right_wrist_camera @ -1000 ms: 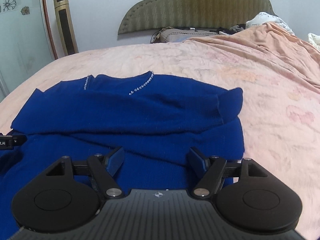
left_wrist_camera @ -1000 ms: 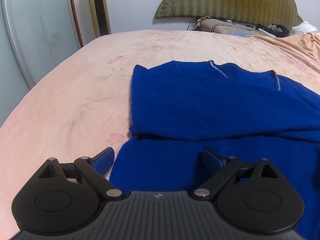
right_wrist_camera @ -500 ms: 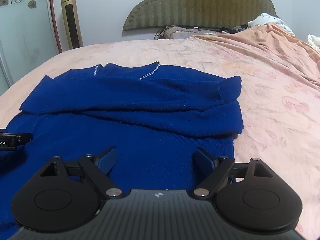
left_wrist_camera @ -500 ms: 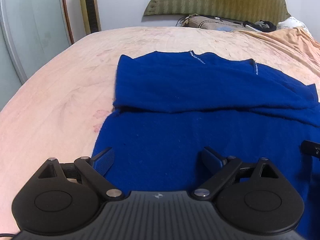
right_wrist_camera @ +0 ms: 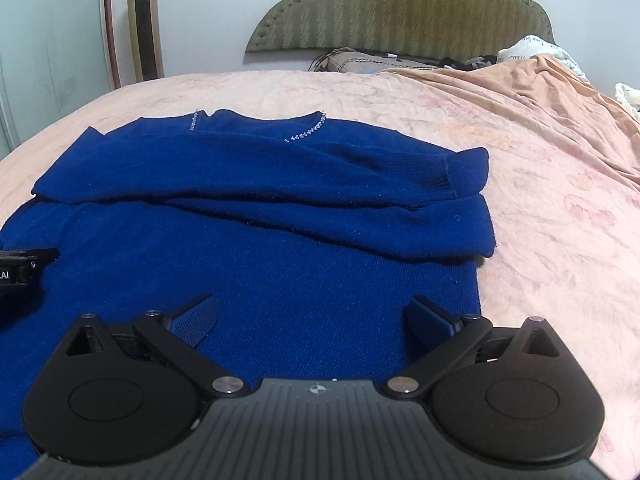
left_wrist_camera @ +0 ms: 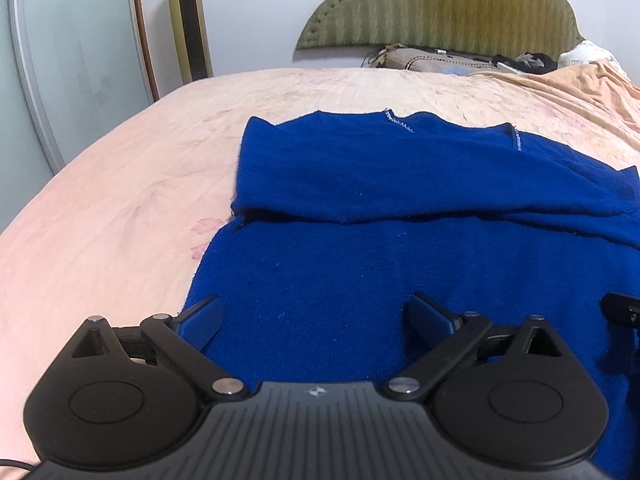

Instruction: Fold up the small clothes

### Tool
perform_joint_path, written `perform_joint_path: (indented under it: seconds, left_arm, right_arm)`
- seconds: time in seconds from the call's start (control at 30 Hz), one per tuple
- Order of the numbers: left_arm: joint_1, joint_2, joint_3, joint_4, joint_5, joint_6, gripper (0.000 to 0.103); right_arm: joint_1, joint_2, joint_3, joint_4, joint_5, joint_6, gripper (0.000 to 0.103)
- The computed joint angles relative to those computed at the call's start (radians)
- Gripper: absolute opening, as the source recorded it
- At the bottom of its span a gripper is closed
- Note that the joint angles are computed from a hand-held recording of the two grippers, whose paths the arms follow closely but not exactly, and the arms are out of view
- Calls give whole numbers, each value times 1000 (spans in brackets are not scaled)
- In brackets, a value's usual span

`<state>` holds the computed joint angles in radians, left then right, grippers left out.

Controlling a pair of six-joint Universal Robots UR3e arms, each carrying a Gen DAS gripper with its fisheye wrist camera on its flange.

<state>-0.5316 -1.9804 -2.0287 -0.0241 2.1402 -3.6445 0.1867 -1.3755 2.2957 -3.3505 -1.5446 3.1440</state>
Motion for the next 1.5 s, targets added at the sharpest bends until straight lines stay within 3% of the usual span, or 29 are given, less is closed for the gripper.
perform_joint_path:
  seconds: [0.9, 1.07, 1.3, 1.5]
  left_arm:
    - [14, -14, -45, 98, -16, -10, 103]
    - [17, 0, -57, 102, -25, -4, 103]
    - [14, 105, -137, 80, -92, -12, 103]
    - [-44, 162, -147, -13, -59, -51, 103]
  right_arm:
    - [-6, -13, 28, -23, 0, 9, 103]
    - [-32, -85, 75, -15, 47, 34, 102]
    - [-43, -233, 140, 52, 79, -23, 102]
    - [-46, -332, 190, 133, 117, -36, 102]
